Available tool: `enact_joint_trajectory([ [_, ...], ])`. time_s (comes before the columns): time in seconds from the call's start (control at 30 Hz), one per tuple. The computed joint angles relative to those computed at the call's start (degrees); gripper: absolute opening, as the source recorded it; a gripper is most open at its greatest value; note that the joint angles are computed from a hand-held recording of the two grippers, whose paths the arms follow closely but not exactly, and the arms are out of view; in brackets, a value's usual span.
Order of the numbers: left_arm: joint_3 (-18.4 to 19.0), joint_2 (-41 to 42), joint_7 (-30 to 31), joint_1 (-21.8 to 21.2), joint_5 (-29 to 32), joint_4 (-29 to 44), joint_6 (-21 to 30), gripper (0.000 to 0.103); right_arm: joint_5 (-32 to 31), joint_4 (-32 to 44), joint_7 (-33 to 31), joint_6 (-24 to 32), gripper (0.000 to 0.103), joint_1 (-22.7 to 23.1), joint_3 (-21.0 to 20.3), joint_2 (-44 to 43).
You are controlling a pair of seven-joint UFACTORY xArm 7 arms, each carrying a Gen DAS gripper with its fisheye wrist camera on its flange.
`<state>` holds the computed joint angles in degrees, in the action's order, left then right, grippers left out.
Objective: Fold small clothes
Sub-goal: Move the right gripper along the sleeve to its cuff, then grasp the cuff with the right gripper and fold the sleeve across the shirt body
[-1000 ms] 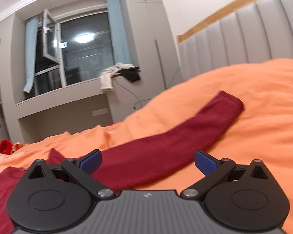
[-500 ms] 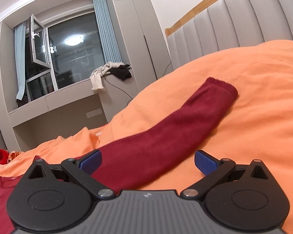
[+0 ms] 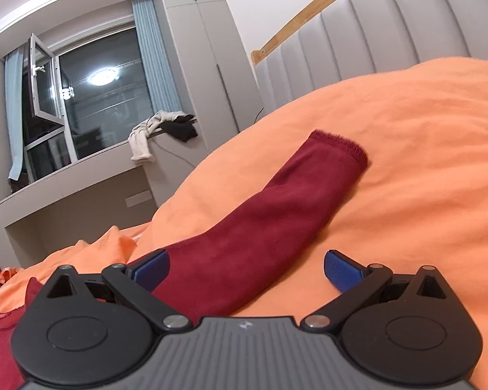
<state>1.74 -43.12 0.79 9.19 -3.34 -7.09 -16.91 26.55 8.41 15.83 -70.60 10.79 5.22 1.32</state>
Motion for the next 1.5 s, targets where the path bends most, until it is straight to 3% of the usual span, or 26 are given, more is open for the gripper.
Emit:
enact_joint_trajectory([
  [0.13,-0.31,0.34,-0.08,0.05,-0.12,0.00,-0.33,0.103,1.77,1.09,-0.25,-2.75,0.103,-0.41,-0.57,0.71],
  [0.23,-0.28,0.59,-0.17,-0.06,-0.17,0.07,-0.44,0.103,6.18,3.91,-1.98,3.85,0.103,-1.28,-1.10,-1.39],
  [0.33,-0.45,0.61,-0.18,0.02,-0.19,0.10,-0.31,0.103,4.33,5.76,1.18,4.05,0.099,-3.68,-2.73,-0.77],
  [0.53,-0.45,0.45,-0.15,0.04,-0.17,0.04,-0.17,0.103,7.38,10.67,-3.00,8.42,0.088,-5.24,-3.03,-0.63],
  [0.57,-0.45,0.45,-0.15,0.04,-0.17,0.04,-0.17,0.103,7.78,11.37,-3.94,9.33,0.082,-5.35,-3.01,-0.69],
  [0.63,-0.31,0.41,-0.15,-0.04,-0.16,0.04,-0.08,0.103,10.39,12.62,-7.84,10.50,0.061,-4.93,-2.47,-0.66],
  [0.67,-0.15,0.28,-0.08,-0.09,-0.13,0.02,0.06,0.103,12.17,13.20,-10.14,11.77,0.039,-4.56,-2.13,-0.93],
  [0.7,-0.04,0.35,-0.03,-0.12,-0.11,0.06,0.03,0.103,13.34,13.45,-11.71,13.60,0.024,-4.35,-1.94,-1.68],
  [0.8,-1.19,-0.03,-0.38,0.40,-0.33,0.03,0.46,0.103,12.61,12.04,-10.03,15.76,0.013,-4.35,-1.79,-3.94],
  [0.9,-0.85,-1.58,-0.16,0.29,-0.12,-0.16,1.90,0.103,14.64,10.57,-12.73,16.16,0.012,-3.82,-0.50,-6.92],
  [1.07,6.68,-6.63,2.39,-2.86,0.07,0.10,6.76,0.103,18.17,8.99,-17.48,19.41,0.011,-2.62,2.85,-16.25],
  [1.2,10.71,-11.08,5.15,-4.00,-0.92,0.43,9.78,0.103,22.65,9.49,-23.88,22.96,0.011,-1.24,8.47,-23.39],
  [1.33,12.75,-15.92,7.62,-2.89,-2.56,0.63,11.15,0.103,23.93,10.94,-26.11,25.27,0.011,1.34,13.95,-27.61],
  [1.5,14.59,-18.99,10.44,-0.11,-4.55,1.48,11.33,0.103,24.13,16.92,-28.85,25.06,0.011,4.47,21.89,-25.25],
])
